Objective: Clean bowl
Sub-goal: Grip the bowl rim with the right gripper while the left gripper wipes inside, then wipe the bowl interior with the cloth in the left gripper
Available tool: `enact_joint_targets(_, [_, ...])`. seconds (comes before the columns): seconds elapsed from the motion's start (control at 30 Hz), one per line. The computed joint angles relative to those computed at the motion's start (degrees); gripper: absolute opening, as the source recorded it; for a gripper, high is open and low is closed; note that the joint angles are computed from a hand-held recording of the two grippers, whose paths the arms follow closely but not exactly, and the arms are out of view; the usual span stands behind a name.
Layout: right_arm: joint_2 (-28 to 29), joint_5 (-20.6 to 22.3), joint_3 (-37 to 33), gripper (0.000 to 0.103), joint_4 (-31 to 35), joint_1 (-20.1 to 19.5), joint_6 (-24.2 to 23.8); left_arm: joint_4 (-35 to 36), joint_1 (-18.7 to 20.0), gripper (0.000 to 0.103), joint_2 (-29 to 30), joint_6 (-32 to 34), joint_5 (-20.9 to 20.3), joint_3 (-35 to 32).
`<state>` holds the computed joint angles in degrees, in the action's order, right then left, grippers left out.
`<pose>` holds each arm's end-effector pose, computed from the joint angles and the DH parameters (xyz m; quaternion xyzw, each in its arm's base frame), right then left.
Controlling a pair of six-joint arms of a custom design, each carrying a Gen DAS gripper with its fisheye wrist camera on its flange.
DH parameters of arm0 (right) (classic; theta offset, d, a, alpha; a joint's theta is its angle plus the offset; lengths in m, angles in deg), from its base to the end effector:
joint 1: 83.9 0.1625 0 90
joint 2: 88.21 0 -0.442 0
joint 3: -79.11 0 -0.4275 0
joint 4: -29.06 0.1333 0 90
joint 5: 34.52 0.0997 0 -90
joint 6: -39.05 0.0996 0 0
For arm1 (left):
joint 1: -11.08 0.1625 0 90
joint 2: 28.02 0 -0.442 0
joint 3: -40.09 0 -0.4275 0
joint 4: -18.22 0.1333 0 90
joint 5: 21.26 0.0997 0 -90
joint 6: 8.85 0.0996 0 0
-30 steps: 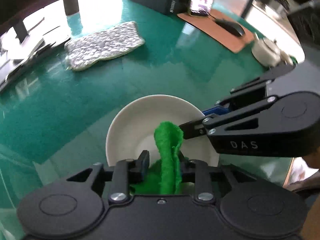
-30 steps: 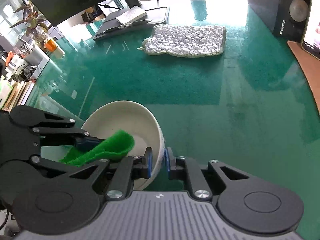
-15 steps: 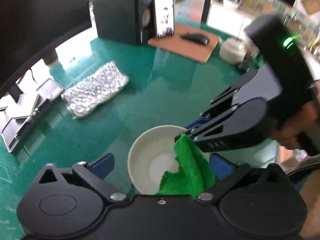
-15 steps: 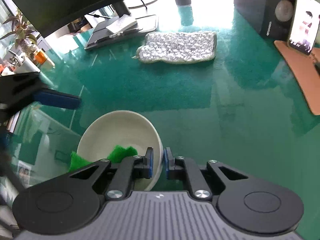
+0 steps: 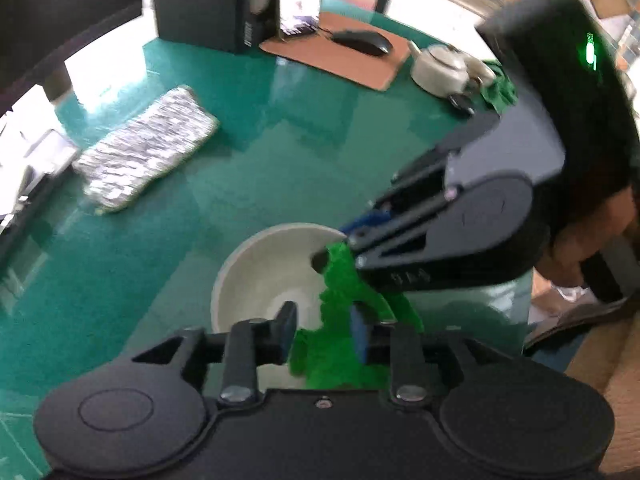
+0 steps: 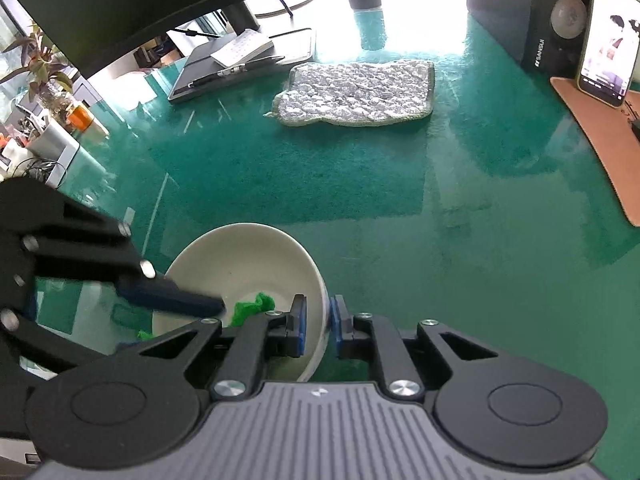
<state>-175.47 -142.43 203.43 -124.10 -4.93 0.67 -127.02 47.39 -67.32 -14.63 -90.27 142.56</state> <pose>0.0064 -0.5040 0.3051 0.1933 -0.9433 0.1393 0.2310 -0.4003 -0.5038 -0.0449 0.4098 0.8913 -0.0311 0.1915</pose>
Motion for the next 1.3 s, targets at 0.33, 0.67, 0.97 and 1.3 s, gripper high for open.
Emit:
enact_joint_targets(0.33, [0.22,1.42,-1.01,0.014,2.28,-0.32,-0.03,3.58,0.19,0.048,1.74,-2.12,-1.19,-1.52])
enact_joint_targets(0.67, [0.27,1.54,-1.63,0.008,4.36,-0.63,-0.23,7.84,2.22,0.028,3.64,-4.33,1.65,-3.63])
enact_joint_targets(0.97, [0.44,0.87,-1.5,0.009,4.09,-0.5,-1.03,7.18,3.0,0.018,5.34,-4.04,2.88,-5.31])
enact_joint_targets(1.3, [-0.01,0.57,-0.45,0.008,3.51,-0.77,-2.53,8.11,2.95,0.015,5.24,-1.6,3.6,-5.52])
